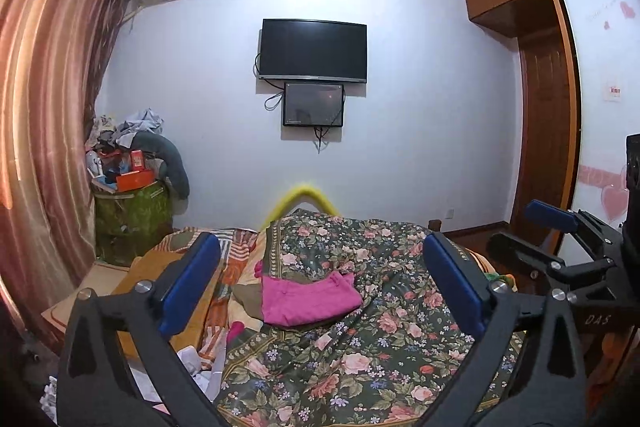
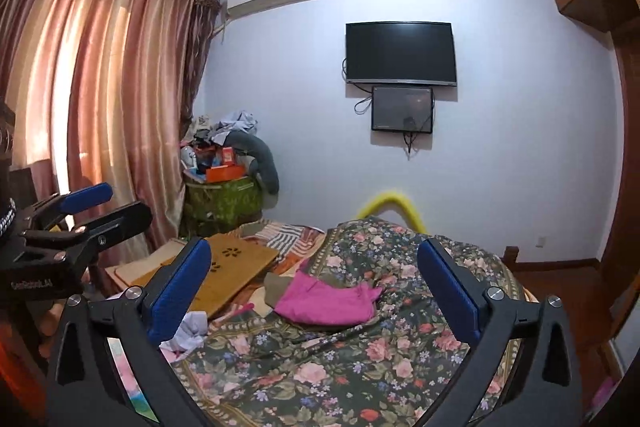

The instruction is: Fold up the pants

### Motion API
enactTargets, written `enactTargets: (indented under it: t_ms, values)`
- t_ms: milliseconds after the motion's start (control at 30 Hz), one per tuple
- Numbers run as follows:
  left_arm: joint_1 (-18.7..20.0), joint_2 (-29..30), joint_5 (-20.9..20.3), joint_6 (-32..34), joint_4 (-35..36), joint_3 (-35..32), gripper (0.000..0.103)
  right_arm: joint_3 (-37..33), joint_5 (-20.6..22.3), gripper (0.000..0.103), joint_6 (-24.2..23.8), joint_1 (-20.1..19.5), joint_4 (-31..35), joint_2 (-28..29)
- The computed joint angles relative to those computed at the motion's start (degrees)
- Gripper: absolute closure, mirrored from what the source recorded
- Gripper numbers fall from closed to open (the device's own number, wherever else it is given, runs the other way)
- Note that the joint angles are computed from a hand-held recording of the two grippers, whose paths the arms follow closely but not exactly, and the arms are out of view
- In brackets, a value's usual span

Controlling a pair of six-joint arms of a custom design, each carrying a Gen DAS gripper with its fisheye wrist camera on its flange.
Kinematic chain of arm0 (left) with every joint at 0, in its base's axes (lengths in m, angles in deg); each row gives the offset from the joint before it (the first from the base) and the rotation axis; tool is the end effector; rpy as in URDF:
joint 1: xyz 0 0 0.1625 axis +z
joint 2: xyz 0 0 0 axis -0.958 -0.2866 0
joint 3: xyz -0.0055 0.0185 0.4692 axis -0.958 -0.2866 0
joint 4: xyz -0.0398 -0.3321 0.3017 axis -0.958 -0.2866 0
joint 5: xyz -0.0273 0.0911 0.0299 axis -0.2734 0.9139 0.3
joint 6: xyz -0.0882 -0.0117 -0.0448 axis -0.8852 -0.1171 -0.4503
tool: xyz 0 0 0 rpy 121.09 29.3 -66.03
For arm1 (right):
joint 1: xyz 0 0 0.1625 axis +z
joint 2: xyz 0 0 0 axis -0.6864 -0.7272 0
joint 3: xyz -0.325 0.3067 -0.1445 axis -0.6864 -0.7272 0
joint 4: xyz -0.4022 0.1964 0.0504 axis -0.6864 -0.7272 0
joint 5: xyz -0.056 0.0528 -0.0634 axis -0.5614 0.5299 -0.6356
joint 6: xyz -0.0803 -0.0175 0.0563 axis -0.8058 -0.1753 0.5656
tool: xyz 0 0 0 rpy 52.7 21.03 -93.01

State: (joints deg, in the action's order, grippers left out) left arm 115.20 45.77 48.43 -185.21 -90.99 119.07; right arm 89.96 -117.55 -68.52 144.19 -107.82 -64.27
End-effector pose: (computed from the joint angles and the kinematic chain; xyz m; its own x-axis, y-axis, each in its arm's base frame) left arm -0.4510 -0.7084 0.2011 -0.6524 -0.4347 -0.6209 0.6367 0.1300 -0.7601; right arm 0.3270 -0.8212 0.3610 -0.3968 -0.8206 0.4112 -0.8007 0.0904 -0.5923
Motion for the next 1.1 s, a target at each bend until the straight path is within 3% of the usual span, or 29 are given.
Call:
enactTargets:
  t_ms: [1100]
  values:
    - [1.26,1.56,-1.47,-1.56,2.67,-2.32,0.0,2.26,-1.2,0.0,1.39,-0.95,0.02,-1.73]
